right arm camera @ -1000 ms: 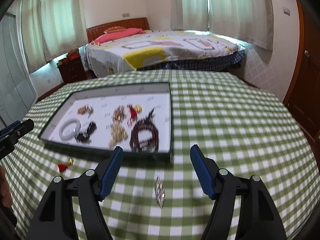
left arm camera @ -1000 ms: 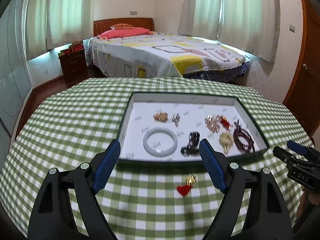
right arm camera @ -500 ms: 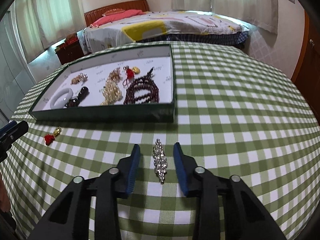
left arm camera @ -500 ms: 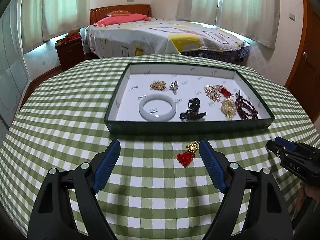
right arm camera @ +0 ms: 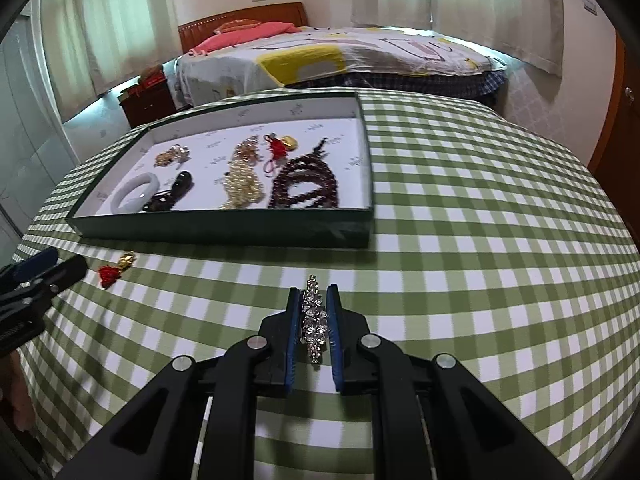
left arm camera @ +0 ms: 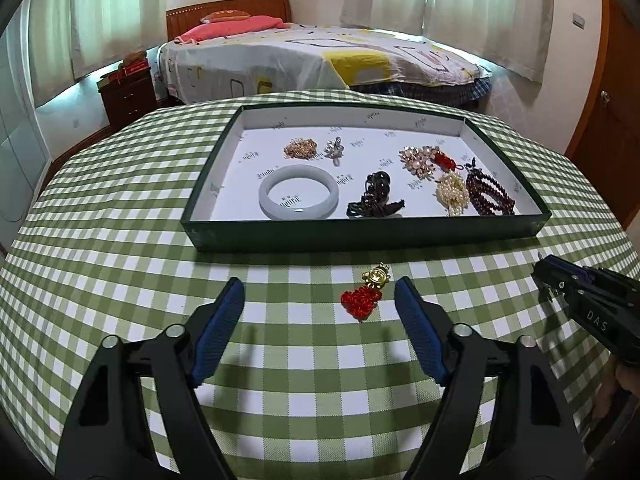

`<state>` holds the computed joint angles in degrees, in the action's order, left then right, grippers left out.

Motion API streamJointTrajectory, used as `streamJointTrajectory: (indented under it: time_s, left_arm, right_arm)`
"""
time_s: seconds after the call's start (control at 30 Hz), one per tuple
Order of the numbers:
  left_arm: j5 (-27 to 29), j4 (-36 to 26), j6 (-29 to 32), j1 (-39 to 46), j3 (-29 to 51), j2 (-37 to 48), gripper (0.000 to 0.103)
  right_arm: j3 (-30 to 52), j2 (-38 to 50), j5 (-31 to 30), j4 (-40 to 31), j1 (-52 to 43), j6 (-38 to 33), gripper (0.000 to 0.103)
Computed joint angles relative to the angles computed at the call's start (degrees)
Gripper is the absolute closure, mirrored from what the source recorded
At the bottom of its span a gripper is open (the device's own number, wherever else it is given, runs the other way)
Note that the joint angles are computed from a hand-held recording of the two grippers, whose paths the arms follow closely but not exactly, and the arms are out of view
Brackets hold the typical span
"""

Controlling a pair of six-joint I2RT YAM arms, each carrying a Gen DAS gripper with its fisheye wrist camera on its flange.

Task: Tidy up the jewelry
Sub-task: 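Grasp the long silver rhinestone pendant with the right tool while the left tool approaches the red knot tassel, then close the left tool on the red knot tassel with gold charm while the right tool holds the pendant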

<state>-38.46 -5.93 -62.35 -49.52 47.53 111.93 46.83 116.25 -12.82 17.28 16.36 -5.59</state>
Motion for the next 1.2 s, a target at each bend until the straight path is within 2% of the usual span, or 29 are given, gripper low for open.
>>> streamJointTrajectory:
  time_s: [0.13, 0.3, 0.47, 0.6, 0.93, 1.2]
  left_arm:
    - [2.3, 2.2, 2.2, 1.1, 0.5, 1.8, 0.048]
    - [4.3, 4.6, 4.8, 2.0, 1.1, 3.5, 0.055]
    - [7.1, 7.4, 6.6, 3.1, 1.0, 4.6, 0.072]
    - [7.0, 8.5, 7.4, 2.9, 0.6, 4.7, 0.084]
    - [7.0, 10.3, 8.9, 2.9, 0.0, 4.8, 0.092]
    - [6.1, 10.9, 8.6, 2.4, -0.6, 4.2, 0.093]
  right_arm:
    - [0.2, 0.1, -0.8, -0.2, 0.1, 0.1, 0.089]
    - [0.6, 0.5, -1.5, -0.6, -0.3, 0.3, 0.089]
    - [0.8, 0.8, -1.9, -0.9, -0.3, 0.5, 0.089]
    - [0.7, 0.8, -1.9, -0.8, -0.2, 0.7, 0.089]
    - [0.4, 0.6, -1.5, -0.6, 0.0, 0.6, 0.089]
    - [-0.1, 0.4, -1.4, 0.1, 0.1, 0.7, 0.089]
